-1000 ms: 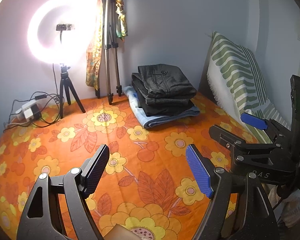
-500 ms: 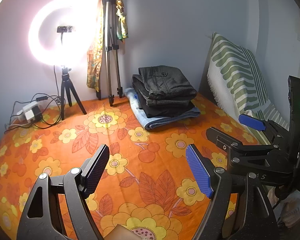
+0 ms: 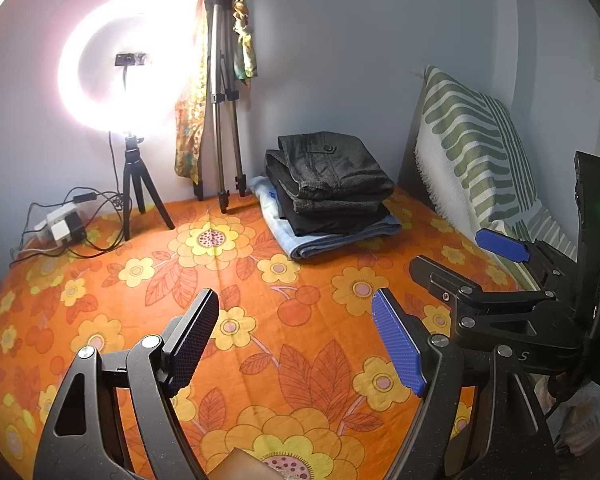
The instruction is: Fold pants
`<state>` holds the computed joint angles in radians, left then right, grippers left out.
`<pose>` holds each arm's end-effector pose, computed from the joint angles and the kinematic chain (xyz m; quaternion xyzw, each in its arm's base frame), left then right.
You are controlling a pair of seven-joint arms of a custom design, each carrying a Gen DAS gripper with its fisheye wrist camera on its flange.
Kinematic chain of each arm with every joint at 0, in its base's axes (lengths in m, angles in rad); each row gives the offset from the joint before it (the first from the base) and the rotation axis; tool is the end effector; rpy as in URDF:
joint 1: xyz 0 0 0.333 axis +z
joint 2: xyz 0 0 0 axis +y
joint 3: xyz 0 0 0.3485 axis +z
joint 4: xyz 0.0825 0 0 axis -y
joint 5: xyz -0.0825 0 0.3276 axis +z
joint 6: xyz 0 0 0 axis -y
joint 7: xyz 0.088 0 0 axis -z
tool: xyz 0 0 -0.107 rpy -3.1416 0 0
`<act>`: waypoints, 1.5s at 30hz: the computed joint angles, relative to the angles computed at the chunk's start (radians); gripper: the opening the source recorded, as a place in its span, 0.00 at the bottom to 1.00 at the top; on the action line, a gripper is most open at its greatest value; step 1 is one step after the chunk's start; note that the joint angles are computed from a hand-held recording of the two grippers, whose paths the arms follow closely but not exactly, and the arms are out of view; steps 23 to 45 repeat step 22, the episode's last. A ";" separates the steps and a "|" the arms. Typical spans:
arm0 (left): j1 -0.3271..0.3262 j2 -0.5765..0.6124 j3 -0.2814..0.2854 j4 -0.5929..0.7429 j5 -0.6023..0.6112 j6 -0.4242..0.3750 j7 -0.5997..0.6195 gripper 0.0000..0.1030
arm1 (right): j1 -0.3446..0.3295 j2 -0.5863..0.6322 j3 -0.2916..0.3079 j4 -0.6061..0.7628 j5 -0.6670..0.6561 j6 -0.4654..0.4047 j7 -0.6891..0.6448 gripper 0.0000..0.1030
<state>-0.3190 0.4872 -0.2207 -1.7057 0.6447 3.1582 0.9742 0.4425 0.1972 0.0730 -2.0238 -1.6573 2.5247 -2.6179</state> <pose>0.5699 -0.3664 0.4869 -0.4453 0.7626 -0.4234 0.2023 0.4916 0.2872 0.4420 -0.5257 0.6742 -0.3882 0.3440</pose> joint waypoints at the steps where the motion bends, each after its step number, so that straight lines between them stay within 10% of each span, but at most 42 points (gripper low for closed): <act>1: -0.001 0.000 0.001 0.000 0.000 0.001 0.000 0.77 | 0.000 0.000 0.000 0.000 0.002 0.000 -0.001 0.99; 45: -0.010 -0.012 0.030 -0.015 0.025 0.021 -0.028 0.77 | 0.011 0.012 -0.001 0.013 0.013 -0.004 -0.011 0.99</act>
